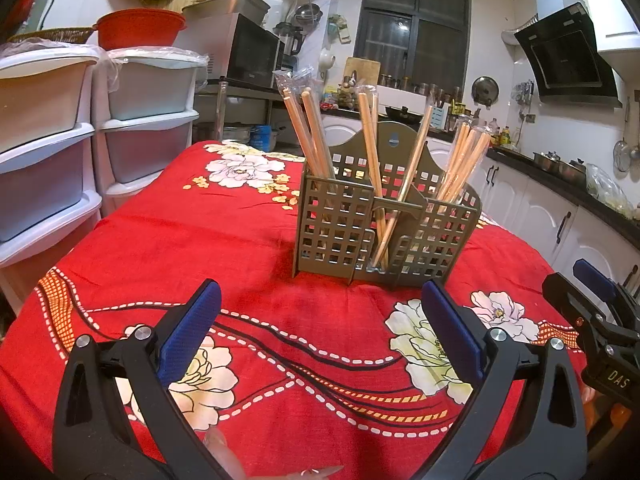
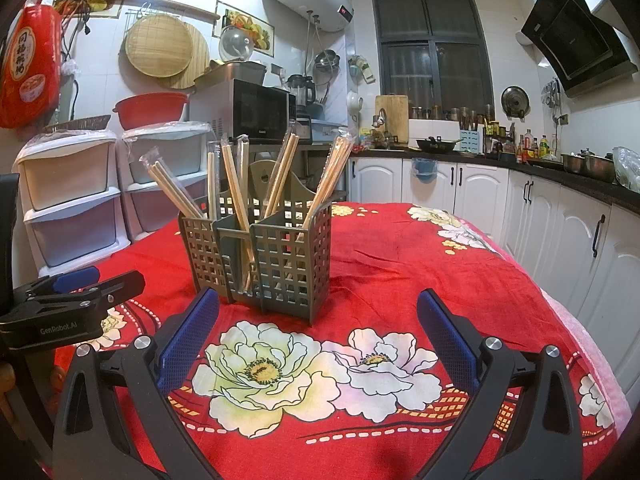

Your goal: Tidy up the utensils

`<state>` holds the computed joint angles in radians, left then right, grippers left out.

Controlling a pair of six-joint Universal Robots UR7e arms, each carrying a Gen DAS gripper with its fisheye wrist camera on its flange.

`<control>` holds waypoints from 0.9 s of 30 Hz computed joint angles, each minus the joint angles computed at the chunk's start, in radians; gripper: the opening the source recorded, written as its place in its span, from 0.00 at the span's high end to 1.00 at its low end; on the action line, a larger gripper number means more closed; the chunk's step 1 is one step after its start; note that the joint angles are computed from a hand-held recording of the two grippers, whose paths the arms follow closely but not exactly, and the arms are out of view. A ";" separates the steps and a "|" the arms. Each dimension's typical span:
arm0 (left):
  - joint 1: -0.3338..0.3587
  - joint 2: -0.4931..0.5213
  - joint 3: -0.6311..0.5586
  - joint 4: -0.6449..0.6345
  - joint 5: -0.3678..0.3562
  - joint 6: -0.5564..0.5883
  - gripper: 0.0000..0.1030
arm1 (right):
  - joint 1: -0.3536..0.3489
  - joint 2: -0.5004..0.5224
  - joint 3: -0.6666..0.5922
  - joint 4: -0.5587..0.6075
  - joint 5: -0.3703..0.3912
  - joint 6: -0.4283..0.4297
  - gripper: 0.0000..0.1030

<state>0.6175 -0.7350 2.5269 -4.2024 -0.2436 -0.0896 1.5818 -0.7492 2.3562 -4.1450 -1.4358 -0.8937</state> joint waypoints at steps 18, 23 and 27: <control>0.029 -0.046 0.015 0.116 -0.035 -0.111 0.11 | 0.003 0.006 -0.003 -0.002 -0.009 -0.001 0.06; 0.047 -0.079 0.026 0.170 -0.052 -0.177 0.11 | 0.004 0.020 -0.009 -0.007 -0.023 -0.008 0.06; 0.034 -0.119 0.049 0.236 -0.034 -0.239 0.11 | 0.015 -0.019 -0.031 0.073 -0.071 0.029 0.06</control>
<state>0.6516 -0.8536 2.5760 -3.9663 -0.2773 -0.3287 1.5970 -0.7684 2.3248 -4.0724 -1.5071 -0.8648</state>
